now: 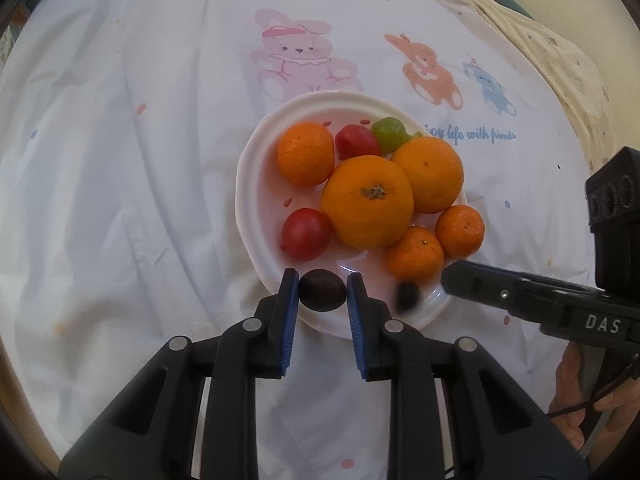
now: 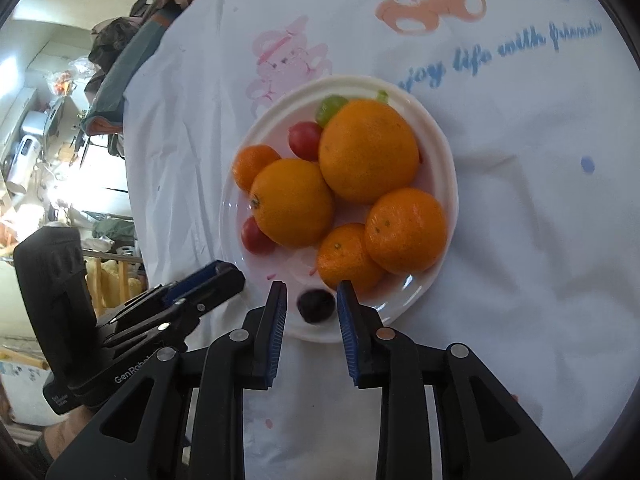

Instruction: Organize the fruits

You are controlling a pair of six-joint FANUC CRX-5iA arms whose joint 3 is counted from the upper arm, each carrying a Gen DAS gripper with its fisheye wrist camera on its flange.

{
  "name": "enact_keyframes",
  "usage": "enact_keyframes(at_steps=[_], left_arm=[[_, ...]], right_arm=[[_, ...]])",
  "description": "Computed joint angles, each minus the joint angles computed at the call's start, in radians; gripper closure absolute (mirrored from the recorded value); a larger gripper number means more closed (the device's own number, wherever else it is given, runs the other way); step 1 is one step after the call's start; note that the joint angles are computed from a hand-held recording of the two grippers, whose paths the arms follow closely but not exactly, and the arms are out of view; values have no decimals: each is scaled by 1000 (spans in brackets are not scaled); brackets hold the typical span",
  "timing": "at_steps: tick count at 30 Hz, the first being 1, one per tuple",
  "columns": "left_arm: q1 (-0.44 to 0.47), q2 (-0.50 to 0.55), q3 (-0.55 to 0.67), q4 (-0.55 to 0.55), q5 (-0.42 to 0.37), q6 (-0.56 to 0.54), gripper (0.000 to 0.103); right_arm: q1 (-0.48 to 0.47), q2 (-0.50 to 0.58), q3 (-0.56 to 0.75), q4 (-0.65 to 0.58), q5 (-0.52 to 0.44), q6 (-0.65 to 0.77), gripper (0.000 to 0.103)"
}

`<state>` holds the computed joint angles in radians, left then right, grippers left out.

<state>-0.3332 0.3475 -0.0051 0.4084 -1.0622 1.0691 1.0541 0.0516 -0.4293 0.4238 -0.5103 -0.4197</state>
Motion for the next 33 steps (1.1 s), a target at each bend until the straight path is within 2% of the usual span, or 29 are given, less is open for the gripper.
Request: enact_keyframes(at_steps=[1,2,4,5,7,9,13,15,19,21,22,25,26,33], left_arm=[[0,-3,-1,-3,6,0,68],[-1,-13,-9,-6,23,-1,52],[1,-31,-30,10,53,-18,41],[1,-35,-30,11,57,-19,41],[8,-41,-32,28,54,-24,41],[16,-56,-42,37,65,-21,41],[31,-114,-68,-5,125,23,41],[44,-161,-99,-10,173,36,41],[56,-257,-155,-16,240,11,41],[64,-337,-219,-5,300,-35,27],[70,-366,-244,11,310,-63,17],[87,-443,-292,12,300,-97,9],[92,-460,-301,10,291,-102,2],[119,-575,-409,26,310,-108,0]], right_arm=[[2,2,5,11,-11,5,74],[3,1,6,20,-15,5,74],[9,-5,0,71,-33,-34,74],[12,-9,-1,92,-51,-45,73],[17,-15,1,116,-79,-55,62],[29,-23,4,161,-130,-78,33],[46,-32,18,193,-178,-56,27],[68,-32,29,234,-232,-65,17],[117,-30,68,271,-340,-65,13],[146,-29,91,279,-398,-64,11],[160,-29,98,287,-419,-63,10],[218,-11,136,312,-523,-57,5],[235,-2,152,316,-556,-47,3],[346,73,226,388,-748,-82,3]])
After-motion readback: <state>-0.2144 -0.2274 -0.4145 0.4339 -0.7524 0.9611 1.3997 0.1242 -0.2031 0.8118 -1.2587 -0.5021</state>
